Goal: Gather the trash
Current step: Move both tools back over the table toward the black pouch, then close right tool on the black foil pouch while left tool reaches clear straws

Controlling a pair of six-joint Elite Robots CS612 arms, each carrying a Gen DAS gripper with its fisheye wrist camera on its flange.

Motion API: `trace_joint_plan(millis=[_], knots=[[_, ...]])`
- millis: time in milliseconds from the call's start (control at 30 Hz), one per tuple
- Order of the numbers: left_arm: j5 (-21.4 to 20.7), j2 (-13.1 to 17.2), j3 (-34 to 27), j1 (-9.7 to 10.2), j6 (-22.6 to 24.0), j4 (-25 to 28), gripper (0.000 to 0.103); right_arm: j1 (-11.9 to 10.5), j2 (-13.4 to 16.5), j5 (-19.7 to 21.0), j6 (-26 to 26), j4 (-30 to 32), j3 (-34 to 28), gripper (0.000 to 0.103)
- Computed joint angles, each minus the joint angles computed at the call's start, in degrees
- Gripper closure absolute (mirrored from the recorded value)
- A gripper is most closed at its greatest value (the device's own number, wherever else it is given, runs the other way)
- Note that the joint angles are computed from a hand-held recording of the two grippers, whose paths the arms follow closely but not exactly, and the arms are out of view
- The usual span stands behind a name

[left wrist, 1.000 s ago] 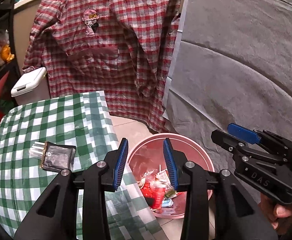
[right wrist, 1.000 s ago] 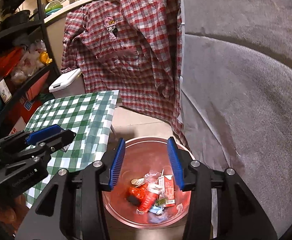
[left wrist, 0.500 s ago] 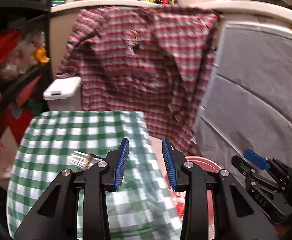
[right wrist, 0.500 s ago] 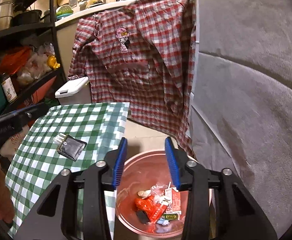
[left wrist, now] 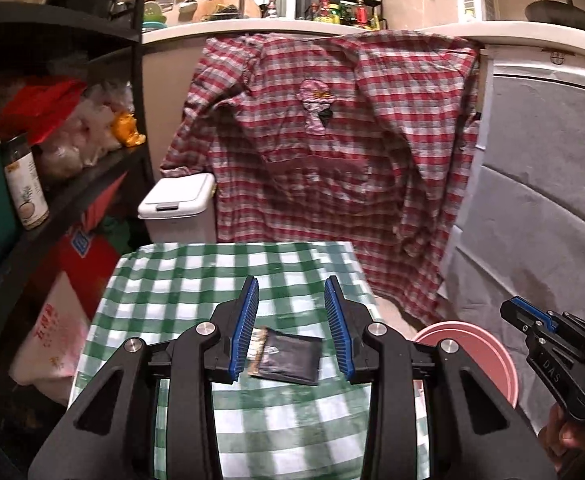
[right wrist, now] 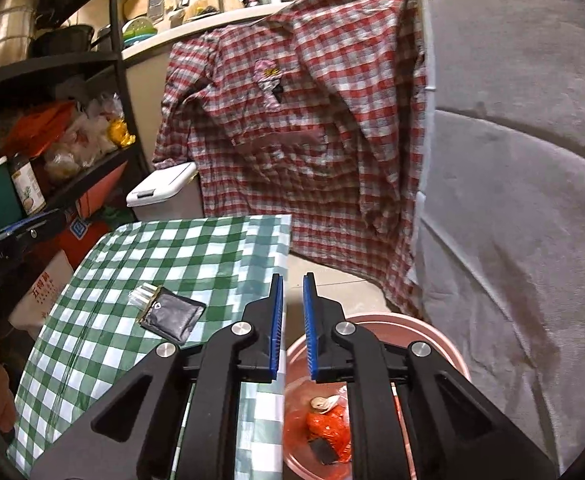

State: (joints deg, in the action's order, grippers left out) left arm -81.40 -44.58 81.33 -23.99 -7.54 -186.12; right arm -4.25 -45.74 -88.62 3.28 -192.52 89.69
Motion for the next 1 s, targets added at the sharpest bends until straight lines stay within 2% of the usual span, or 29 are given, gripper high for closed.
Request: trace_joint_plan(millis=[300, 633, 833, 1000], knots=[[0.04, 1.33, -1.18, 3.51, -0.51, 2.46, 0.071, 2.67, 3.30, 0.51, -7.10, 3.28, -4.28, 0.093], [-0.88, 3.08, -2.87, 7.62, -4.53, 6.15, 0.071, 6.03, 7.68, 2.46, -15.51, 7.16, -9.50, 0.093], [-2.10, 3.54, -3.17, 9.08, -7.43, 6.71, 0.071, 7.28, 10.07, 4.30, -19.10, 12.84, -13.23, 0.090], [-2.28, 3.90, -3.43, 9.45, -7.17, 6.91, 0.071, 8.38, 11.79, 3.49, -23.72, 16.44, -15.80, 0.089]])
